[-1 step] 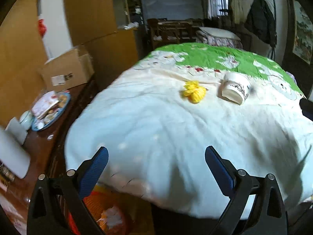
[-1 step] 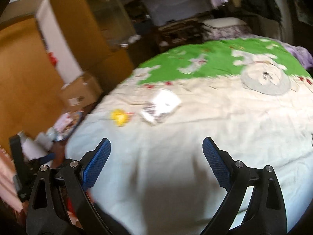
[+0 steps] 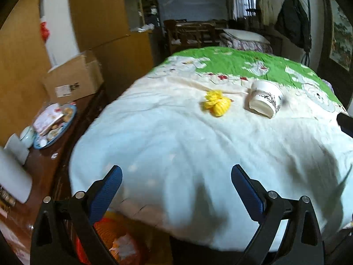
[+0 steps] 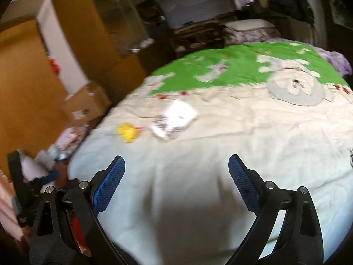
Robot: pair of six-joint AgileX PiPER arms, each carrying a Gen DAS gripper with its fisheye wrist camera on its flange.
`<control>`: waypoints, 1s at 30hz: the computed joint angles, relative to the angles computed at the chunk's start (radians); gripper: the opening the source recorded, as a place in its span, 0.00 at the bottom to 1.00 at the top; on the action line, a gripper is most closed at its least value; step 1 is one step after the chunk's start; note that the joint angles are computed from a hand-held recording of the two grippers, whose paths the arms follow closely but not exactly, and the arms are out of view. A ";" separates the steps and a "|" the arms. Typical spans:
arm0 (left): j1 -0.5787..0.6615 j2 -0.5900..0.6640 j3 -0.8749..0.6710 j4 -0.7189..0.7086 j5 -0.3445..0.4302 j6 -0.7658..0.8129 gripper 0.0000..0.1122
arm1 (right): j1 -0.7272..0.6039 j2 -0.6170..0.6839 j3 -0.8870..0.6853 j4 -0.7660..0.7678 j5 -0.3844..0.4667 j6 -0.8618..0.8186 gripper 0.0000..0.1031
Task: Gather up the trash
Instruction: 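Move both tools back over the bed, then grasp the yellow yarn bundle with the left gripper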
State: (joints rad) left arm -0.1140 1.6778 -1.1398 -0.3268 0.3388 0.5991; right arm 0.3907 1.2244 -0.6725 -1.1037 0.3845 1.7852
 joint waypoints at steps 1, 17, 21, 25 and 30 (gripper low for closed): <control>-0.018 0.030 -0.032 0.027 0.007 -0.032 0.87 | -0.020 0.014 0.001 -0.010 -0.010 0.002 0.89; -0.165 0.562 -0.794 0.210 0.252 -0.334 0.87 | -0.175 0.245 -0.065 -0.166 -0.094 0.112 0.89; -0.180 0.669 -0.937 0.247 0.292 -0.392 0.87 | -0.221 0.247 -0.050 -0.191 -0.173 0.150 0.89; -0.157 0.808 -1.184 0.200 0.487 -0.397 0.87 | -0.252 0.252 -0.043 -0.226 -0.224 0.200 0.89; -0.109 0.782 -1.124 0.054 0.455 -0.332 0.86 | -0.251 0.258 -0.044 -0.252 -0.225 0.231 0.89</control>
